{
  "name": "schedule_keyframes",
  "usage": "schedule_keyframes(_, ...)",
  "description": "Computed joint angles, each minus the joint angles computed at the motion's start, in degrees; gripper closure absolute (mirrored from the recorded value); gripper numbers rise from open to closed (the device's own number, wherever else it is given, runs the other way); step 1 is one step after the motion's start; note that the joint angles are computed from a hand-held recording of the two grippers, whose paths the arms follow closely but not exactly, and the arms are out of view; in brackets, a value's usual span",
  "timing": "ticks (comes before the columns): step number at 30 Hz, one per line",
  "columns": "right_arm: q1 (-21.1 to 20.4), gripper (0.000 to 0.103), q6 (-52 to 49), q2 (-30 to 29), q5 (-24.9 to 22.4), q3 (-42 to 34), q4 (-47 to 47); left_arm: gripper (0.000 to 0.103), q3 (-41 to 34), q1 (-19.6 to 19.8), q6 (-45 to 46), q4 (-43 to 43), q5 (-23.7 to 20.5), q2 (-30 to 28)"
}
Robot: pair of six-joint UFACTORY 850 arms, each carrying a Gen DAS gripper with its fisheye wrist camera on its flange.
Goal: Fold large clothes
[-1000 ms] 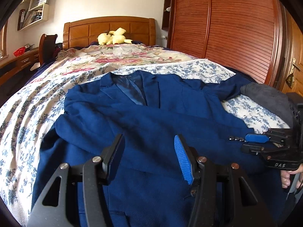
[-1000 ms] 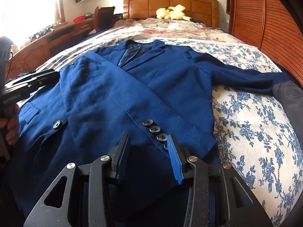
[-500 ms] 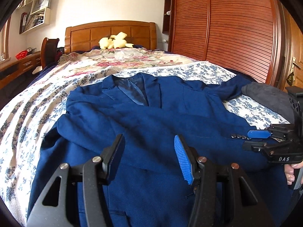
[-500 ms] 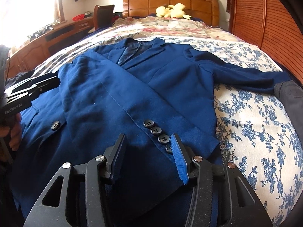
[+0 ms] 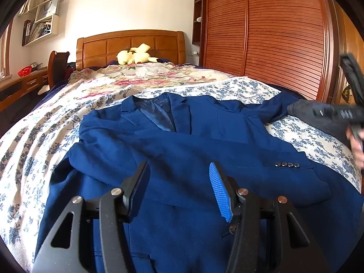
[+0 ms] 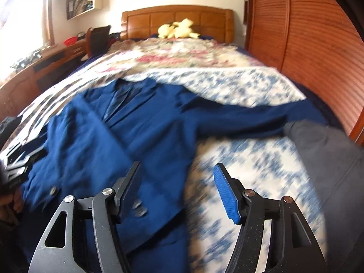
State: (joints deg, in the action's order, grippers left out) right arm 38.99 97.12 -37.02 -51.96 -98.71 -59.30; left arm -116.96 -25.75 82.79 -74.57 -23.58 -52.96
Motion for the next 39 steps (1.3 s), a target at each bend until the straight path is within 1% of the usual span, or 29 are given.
schedule_keyframes(4, -3.71, 0.037, -0.16, 0.73, 1.12, 1.04, 0.98, 0.050, 1.02, -0.12, 2.87, -2.22, 0.41, 0.59)
schedule_keyframes(9, -8.51, 0.037, -0.92, -0.60, 2.47, 1.15, 2.27, 0.050, 1.15, -0.23, 3.23, -2.28, 0.60, 0.70)
schedule_keyframes(13, -11.26, 0.037, -1.61, -2.36, 2.89, 0.25, 4.65, 0.050, 1.10, -0.24, 2.95, -2.02, 0.56, 0.68)
schedule_keyframes(18, -14.65, 0.037, 0.54, -3.10, 5.34, 0.99, 8.35, 0.050, 0.96, -0.33, 2.21, -1.05, 0.50, 0.67)
schedule_keyframes(23, -16.53, 0.037, 1.87, -3.54, 7.06, 1.66, 12.96, 0.050, 0.93, -0.31, 2.25, -1.08, 0.36, 0.64)
schedule_keyframes(24, -16.63, 0.036, 1.60, -3.93, 6.30, 1.22, 13.70, 0.050, 0.97, -0.30, 2.27, -1.13, 0.34, 0.65)
schedule_keyframes(26, -16.44, 0.032, 0.12, -5.27, 3.90, -0.77, 14.29, 0.050, 1.08, -0.25, 2.32, -1.25, 0.24, 0.73)
schedule_keyframes(29, -16.51, 0.026, -1.81, -6.68, 1.74, -2.90, 16.25, 0.050, 1.09, -0.25, 2.38, -1.27, 0.25, 0.73)
schedule_keyframes(34, -17.43, 0.017, -0.28, -7.10, 2.67, -3.38, 17.92, 0.050, 1.10, -0.24, 2.28, -1.14, 0.24, 0.75)
schedule_keyframes(37, -17.84, 0.017, -0.73, -7.57, 3.21, -4.17, 18.38, 0.050, 1.03, -0.25, 2.29, -1.17, 0.25, 0.70)
schedule_keyframes(38, -18.01, 0.020, -1.60, -7.58, 3.99, -4.19, 18.55, 0.050, 1.03, -0.25, 2.29, -1.17, 0.25, 0.70)
schedule_keyframes(39, -18.09, 0.030, -2.39, -7.64, 4.65, -4.31, 18.43, 0.050, 1.03, -0.25, 2.10, -0.89, 0.27, 0.71)
